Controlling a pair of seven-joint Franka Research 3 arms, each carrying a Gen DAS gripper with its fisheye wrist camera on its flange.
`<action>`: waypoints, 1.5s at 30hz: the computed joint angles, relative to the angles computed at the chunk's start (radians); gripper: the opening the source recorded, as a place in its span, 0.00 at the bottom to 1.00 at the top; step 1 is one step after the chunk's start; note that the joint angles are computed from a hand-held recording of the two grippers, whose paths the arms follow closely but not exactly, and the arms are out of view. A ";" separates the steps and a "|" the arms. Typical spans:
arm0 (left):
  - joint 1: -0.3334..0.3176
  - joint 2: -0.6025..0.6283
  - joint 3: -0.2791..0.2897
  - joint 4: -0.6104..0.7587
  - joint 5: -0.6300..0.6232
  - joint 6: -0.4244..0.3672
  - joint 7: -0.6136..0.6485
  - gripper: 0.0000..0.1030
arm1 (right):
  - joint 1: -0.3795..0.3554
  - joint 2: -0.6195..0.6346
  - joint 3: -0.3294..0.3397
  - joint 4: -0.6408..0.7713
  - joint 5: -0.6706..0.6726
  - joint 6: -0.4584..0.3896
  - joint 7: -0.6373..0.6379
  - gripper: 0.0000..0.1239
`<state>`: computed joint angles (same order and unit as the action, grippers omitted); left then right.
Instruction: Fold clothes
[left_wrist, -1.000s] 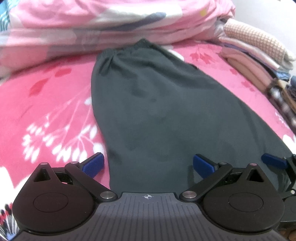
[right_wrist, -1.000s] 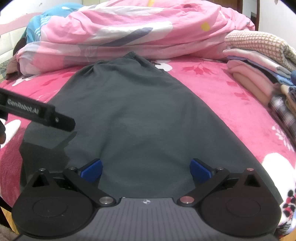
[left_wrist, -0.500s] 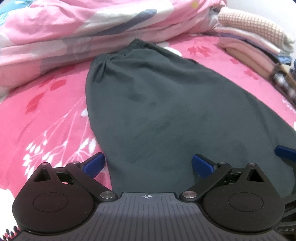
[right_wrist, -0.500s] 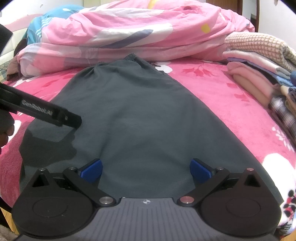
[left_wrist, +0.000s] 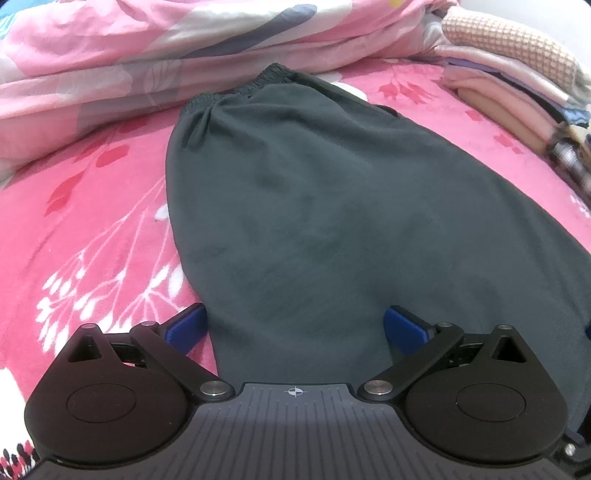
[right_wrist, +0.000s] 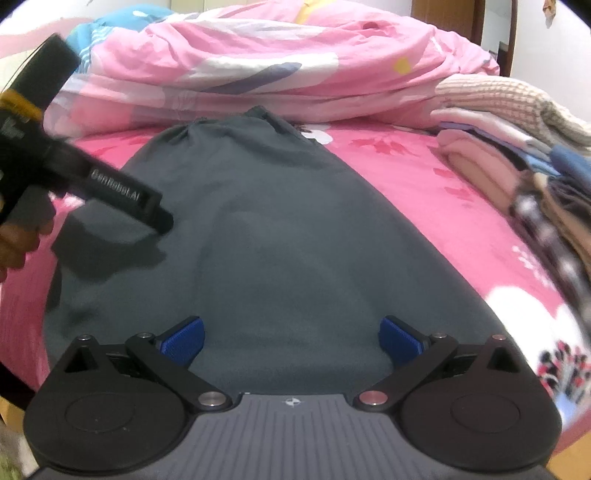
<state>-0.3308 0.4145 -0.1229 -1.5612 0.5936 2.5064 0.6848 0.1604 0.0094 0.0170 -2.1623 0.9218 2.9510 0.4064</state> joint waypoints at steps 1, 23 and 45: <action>0.000 0.000 0.000 0.001 0.000 -0.001 0.000 1.00 | -0.001 -0.011 -0.001 -0.015 -0.013 0.009 0.004 0.82; -0.007 0.010 -0.002 0.028 -0.006 -0.045 -0.003 1.00 | -0.017 0.099 0.022 0.145 0.084 0.029 -0.075 0.28; 0.000 -0.047 0.017 -0.032 0.029 -0.003 -0.046 1.00 | -0.070 0.118 0.058 0.151 0.247 0.015 -0.180 0.27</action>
<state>-0.3308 0.3674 -0.1055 -1.5929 0.6222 2.5029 0.6391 0.0904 0.1272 0.0752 -2.0118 1.1689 2.9658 0.2264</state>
